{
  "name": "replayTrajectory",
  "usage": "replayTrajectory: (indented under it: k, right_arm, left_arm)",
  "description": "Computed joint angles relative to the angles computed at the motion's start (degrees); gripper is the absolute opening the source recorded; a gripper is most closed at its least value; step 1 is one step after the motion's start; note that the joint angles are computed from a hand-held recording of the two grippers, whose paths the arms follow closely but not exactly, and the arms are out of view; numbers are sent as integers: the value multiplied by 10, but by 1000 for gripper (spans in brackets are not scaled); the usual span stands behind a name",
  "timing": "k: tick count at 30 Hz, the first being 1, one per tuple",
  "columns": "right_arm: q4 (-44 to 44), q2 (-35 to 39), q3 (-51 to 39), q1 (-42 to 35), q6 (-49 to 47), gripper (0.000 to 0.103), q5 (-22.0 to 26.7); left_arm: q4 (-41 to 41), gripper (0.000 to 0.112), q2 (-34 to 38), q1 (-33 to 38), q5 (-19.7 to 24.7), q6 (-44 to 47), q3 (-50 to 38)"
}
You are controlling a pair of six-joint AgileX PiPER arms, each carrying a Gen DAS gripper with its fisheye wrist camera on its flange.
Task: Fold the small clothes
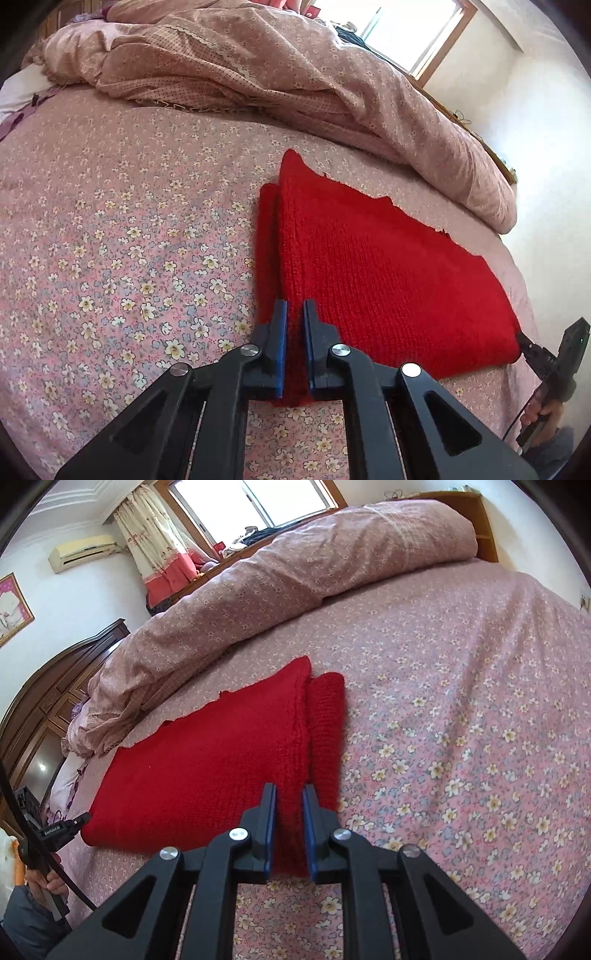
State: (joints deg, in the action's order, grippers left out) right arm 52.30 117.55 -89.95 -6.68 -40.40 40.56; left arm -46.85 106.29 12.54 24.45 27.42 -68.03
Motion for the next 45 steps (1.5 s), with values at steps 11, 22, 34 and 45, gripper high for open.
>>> replayTrajectory:
  k: [11, 22, 34, 45]
  right_arm:
    - [198, 62, -15, -94, 18, 63, 156]
    - [226, 73, 15, -127, 37, 74, 227]
    - [124, 78, -37, -64, 90, 93, 197]
    - [167, 119, -96, -45, 142, 100, 166]
  left_arm:
    - [21, 53, -15, 40, 102, -38, -15]
    - [-125, 66, 30, 84, 211, 61, 4]
    - [-195, 75, 89, 89, 229, 41, -50]
    - [-184, 84, 119, 64, 197, 6, -103]
